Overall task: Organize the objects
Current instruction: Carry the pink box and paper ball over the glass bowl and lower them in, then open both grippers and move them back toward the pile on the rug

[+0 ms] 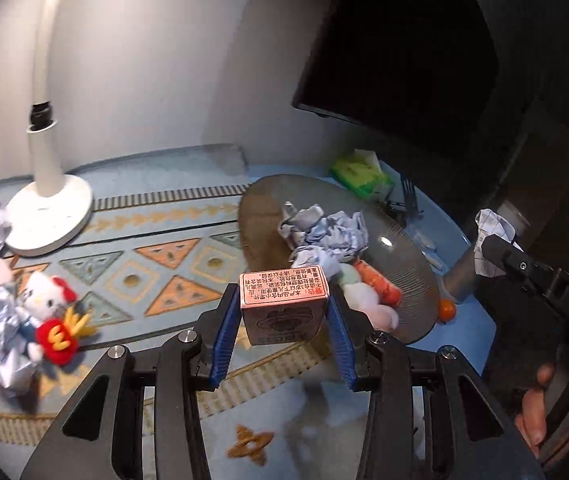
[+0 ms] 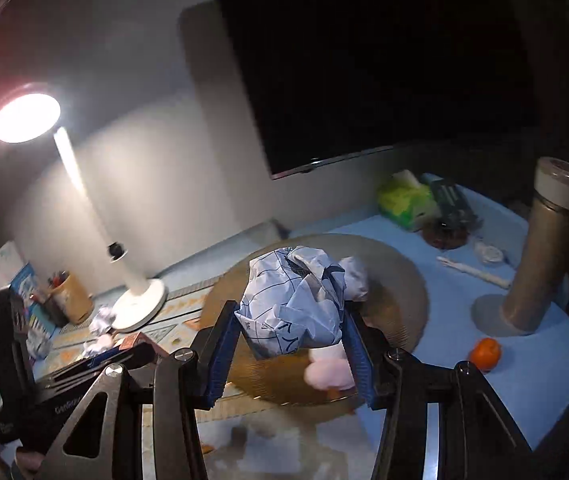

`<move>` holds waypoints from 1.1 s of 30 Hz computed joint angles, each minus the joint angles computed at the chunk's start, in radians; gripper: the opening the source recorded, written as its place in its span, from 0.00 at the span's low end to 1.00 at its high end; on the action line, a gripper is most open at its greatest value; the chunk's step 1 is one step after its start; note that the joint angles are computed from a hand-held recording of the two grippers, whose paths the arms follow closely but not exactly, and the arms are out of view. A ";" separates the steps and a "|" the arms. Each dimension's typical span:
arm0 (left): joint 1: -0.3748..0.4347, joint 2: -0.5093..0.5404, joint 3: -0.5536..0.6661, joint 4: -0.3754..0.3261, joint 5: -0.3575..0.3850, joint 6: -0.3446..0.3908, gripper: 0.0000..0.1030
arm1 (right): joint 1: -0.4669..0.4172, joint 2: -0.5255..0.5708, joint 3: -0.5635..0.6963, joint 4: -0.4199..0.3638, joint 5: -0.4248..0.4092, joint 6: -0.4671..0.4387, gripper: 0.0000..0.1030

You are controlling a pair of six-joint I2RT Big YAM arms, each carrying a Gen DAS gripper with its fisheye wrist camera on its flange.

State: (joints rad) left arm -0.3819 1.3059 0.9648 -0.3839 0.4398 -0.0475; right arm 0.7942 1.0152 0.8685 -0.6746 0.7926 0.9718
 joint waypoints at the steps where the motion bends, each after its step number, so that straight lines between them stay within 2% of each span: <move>1: -0.019 0.014 0.013 0.005 0.000 -0.005 0.38 | -0.030 -0.018 -0.014 0.006 -0.025 -0.004 0.48; 5: -0.073 0.048 0.048 0.026 -0.028 -0.007 0.38 | -0.112 -0.033 -0.040 0.033 -0.100 -0.030 0.48; 12: -0.103 0.086 0.095 0.024 -0.040 0.008 0.38 | -0.197 0.019 -0.035 0.075 -0.196 -0.080 0.50; 13: -0.098 0.092 0.100 0.021 -0.038 0.006 0.42 | -0.207 0.029 -0.033 0.079 -0.211 -0.082 0.53; 14: -0.087 0.092 0.100 0.011 -0.027 0.009 0.55 | -0.218 0.038 -0.032 0.081 -0.230 -0.083 0.63; 15: -0.077 0.093 0.101 0.005 -0.022 0.005 0.70 | -0.226 0.043 -0.035 0.085 -0.249 -0.085 0.68; 16: -0.063 0.082 0.088 0.012 -0.020 -0.004 0.73 | -0.230 0.043 -0.042 0.096 -0.258 -0.088 0.68; 18: -0.031 0.055 0.060 0.020 -0.007 -0.002 0.73 | -0.220 0.041 -0.050 0.082 -0.240 -0.066 0.68; 23: 0.096 -0.039 -0.012 -0.016 0.056 0.033 0.73 | -0.180 -0.002 -0.076 0.092 -0.238 -0.023 0.68; 27: 0.254 -0.147 -0.075 -0.036 0.122 0.058 0.76 | -0.069 0.016 -0.018 0.072 -0.179 -0.048 0.68; 28: 0.305 -0.173 -0.085 -0.047 0.148 0.067 0.79 | -0.036 0.031 0.002 0.077 -0.164 -0.064 0.68; 29: 0.361 -0.198 -0.096 -0.055 0.173 0.073 0.91 | -0.001 0.052 0.025 0.089 -0.155 -0.087 0.68; 30: 0.416 -0.219 -0.109 -0.055 0.194 0.077 0.99 | 0.029 0.076 0.046 0.108 -0.155 -0.110 0.69; 31: 0.471 -0.237 -0.125 -0.045 0.196 0.080 0.99 | 0.054 0.101 0.064 0.132 -0.162 -0.128 0.69; 33: 0.539 -0.245 -0.145 -0.049 0.101 0.121 0.99 | 0.099 0.176 0.103 0.188 -0.183 -0.152 0.71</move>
